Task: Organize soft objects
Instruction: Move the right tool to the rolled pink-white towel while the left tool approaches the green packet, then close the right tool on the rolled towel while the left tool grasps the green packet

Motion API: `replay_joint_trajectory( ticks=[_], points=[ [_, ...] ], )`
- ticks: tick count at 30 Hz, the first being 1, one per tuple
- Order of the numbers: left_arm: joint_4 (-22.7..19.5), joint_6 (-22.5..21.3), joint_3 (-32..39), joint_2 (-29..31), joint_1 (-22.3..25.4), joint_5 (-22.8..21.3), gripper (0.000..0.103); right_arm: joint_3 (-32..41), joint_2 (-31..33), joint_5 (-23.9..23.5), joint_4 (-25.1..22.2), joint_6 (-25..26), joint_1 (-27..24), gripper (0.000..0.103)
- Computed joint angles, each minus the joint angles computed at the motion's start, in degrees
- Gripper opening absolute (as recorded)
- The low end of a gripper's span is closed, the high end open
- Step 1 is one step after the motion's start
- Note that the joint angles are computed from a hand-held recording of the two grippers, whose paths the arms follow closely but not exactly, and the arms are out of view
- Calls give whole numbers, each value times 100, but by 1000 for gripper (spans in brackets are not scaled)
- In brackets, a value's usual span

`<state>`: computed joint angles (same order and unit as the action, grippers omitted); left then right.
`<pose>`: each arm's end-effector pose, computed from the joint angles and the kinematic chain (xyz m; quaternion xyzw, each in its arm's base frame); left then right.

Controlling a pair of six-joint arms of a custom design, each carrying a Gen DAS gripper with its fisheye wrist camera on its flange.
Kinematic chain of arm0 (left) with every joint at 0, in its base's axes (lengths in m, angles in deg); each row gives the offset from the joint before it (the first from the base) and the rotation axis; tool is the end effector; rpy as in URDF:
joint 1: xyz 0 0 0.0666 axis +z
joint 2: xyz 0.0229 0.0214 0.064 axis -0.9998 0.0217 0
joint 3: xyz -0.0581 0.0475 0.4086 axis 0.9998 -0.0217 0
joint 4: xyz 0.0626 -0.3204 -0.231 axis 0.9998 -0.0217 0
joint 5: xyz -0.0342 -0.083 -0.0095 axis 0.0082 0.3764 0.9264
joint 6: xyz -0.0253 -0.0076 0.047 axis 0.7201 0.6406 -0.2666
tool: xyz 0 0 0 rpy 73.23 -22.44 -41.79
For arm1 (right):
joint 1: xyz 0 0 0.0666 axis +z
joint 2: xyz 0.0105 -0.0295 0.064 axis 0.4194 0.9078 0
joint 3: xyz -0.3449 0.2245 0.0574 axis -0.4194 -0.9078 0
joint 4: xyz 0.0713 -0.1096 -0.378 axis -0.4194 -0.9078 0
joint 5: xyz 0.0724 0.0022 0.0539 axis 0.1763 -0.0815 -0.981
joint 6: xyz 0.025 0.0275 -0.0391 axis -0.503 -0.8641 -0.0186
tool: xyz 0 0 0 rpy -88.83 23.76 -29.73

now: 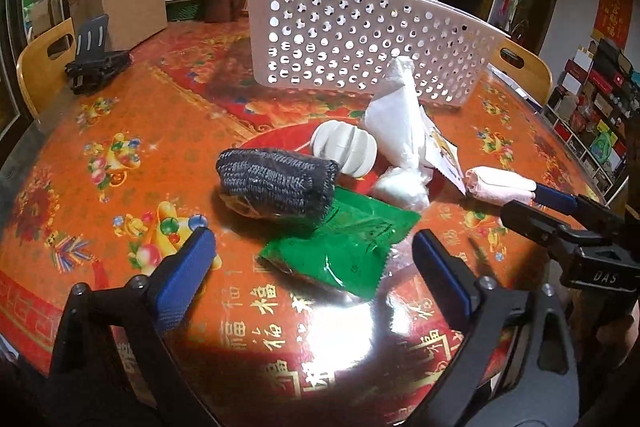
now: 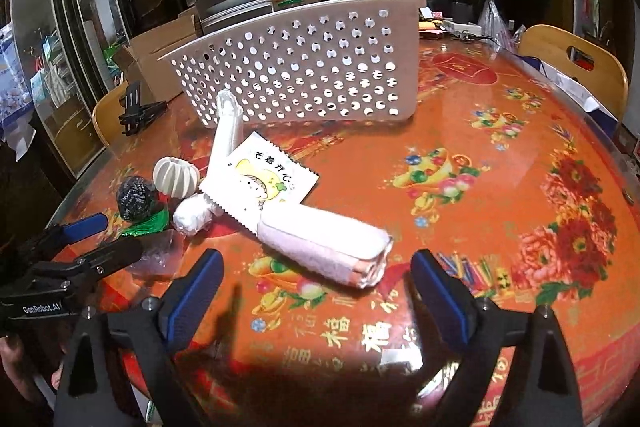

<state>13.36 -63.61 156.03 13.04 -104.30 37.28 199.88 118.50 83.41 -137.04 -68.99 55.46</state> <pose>0.6071 -0.1645 0.4323 -0.0535 0.9231 -0.0528 0.3771 0.6322 0.3751 0.4369 -0.1380 0.9116 0.1547 0.3549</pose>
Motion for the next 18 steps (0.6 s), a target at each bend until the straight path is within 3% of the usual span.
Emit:
replay_joint_trajectory(
  ticks=[11, 18],
  points=[
    [233, -156, 0, 45, 60, 308, 72, 579, 360, 128, -336, 132, 42, 91],
    [413, -248, -160, -63, 19, 385, 55, 615, 388, 341, -331, 273, 73, 74]
  ],
)
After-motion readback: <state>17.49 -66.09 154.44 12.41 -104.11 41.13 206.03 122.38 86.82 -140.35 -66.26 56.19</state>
